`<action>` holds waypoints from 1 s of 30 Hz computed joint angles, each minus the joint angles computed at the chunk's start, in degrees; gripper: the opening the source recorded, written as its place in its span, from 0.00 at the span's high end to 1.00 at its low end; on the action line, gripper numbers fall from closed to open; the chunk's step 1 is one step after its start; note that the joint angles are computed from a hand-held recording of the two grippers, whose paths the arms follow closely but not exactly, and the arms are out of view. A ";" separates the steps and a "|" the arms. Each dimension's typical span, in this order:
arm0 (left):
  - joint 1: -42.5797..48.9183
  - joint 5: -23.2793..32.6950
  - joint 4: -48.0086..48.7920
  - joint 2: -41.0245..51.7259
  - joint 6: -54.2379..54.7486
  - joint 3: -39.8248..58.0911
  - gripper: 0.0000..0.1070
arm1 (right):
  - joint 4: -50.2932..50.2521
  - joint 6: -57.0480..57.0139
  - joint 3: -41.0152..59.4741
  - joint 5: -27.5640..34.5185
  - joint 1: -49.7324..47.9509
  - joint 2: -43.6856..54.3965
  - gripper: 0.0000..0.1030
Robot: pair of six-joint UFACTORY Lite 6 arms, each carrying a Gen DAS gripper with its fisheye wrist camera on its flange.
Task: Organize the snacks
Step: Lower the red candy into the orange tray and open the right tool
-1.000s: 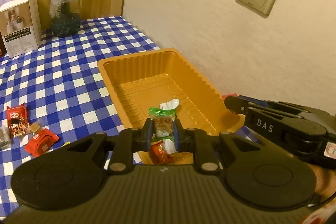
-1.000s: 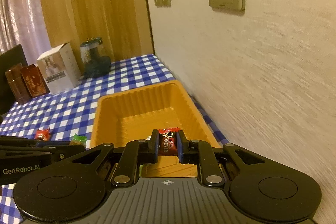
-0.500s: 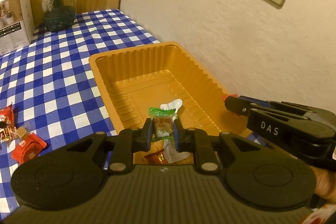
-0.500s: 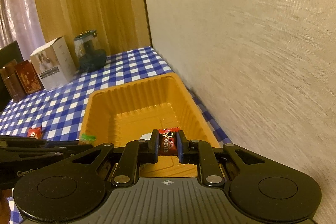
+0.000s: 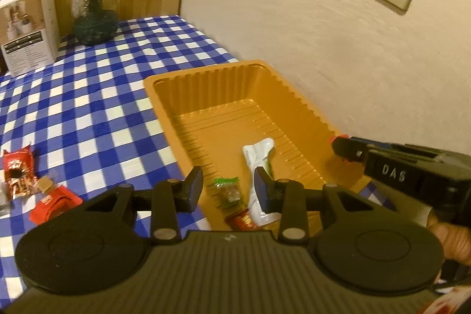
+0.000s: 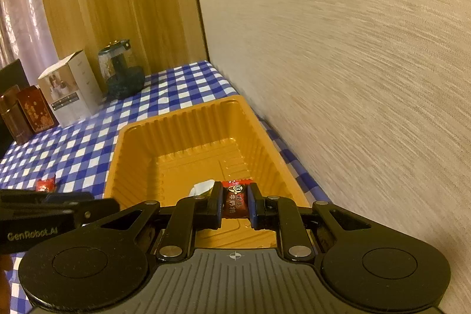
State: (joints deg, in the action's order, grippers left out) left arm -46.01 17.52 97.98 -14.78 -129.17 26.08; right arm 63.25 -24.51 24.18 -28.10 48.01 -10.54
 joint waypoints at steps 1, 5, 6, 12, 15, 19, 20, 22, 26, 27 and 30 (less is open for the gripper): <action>0.00 0.11 -0.63 -0.61 0.46 -0.52 0.68 | 0.13 -0.23 0.14 0.13 0.04 -0.08 0.83; 0.00 0.46 -3.72 -2.83 2.66 -2.36 0.68 | 0.31 -0.52 0.27 0.34 0.20 -0.71 0.83; -0.04 0.57 -4.34 -3.36 3.13 -2.78 0.68 | 0.10 -0.36 0.37 0.46 0.15 -0.74 0.83; -0.05 0.82 -7.67 -6.31 5.94 -4.70 0.68 | -4.68 4.80 1.01 1.58 -0.86 0.22 0.83; 0.25 0.25 -9.72 -7.51 8.30 -5.15 0.68 | -11.58 11.82 0.80 2.26 -2.15 0.75 0.83; -0.40 1.15 -13.31 -8.93 12.09 -5.50 0.68 | -14.26 15.73 0.49 2.82 -2.79 0.64 0.81; -0.58 1.41 -14.28 -9.46 13.03 -5.73 0.68 | -13.21 14.94 0.38 2.72 -2.56 0.42 0.81; -0.85 1.77 -15.69 -10.31 14.20 -6.15 0.68 | -12.32 14.64 0.07 3.02 -2.44 -0.15 0.76; -2.07 2.83 -18.88 -12.07 16.47 -7.10 0.68 | -9.61 13.19 -1.75 2.05 -1.37 -2.78 0.43; -2.45 3.24 -20.06 -12.84 17.41 -7.43 0.68 | -8.09 11.75 -1.96 2.33 -1.19 -3.54 0.43; -3.57 4.84 -24.42 -15.79 20.72 -8.43 0.66 | -1.26 5.87 -2.96 2.72 0.06 -6.52 0.43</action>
